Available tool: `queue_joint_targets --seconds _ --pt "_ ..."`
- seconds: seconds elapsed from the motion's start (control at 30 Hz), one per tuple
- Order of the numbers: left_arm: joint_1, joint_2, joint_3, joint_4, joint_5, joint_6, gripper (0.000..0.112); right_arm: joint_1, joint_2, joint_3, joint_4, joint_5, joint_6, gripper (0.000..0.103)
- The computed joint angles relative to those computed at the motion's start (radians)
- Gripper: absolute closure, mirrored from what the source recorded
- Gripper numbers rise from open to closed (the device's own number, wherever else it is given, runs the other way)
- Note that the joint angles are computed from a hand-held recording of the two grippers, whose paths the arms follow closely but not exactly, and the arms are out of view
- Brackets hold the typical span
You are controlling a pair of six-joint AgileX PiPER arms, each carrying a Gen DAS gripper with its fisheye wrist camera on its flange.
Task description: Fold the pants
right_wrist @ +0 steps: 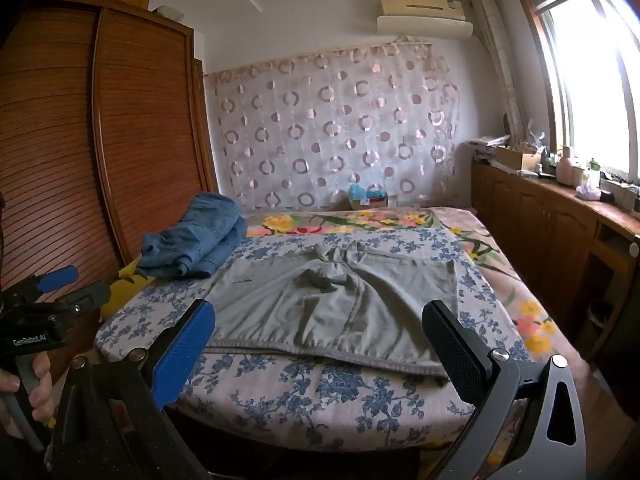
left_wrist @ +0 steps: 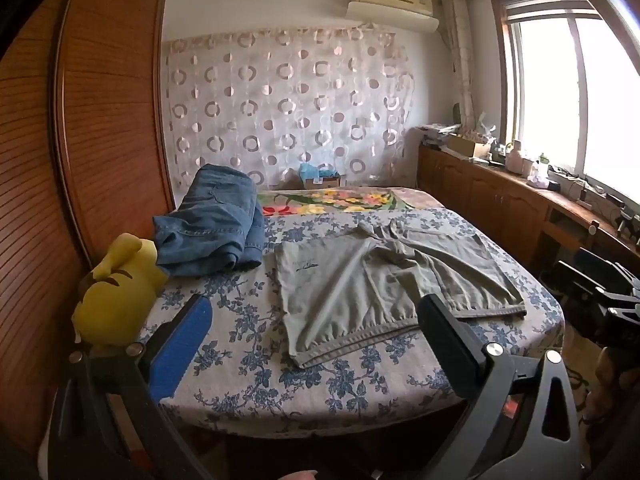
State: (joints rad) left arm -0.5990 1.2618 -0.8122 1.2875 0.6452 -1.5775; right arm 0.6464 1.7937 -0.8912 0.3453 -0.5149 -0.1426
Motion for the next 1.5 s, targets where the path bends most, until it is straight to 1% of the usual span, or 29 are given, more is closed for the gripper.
queue_joint_targets --seconds 0.93,1.5 --pt "-0.006 -0.002 0.007 0.027 0.005 -0.025 0.009 0.003 -0.008 0.008 0.012 -0.007 -0.008 0.000" --pt "-0.010 -0.003 0.009 0.031 0.010 -0.031 0.010 0.003 -0.021 0.015 0.026 0.004 -0.020 0.000"
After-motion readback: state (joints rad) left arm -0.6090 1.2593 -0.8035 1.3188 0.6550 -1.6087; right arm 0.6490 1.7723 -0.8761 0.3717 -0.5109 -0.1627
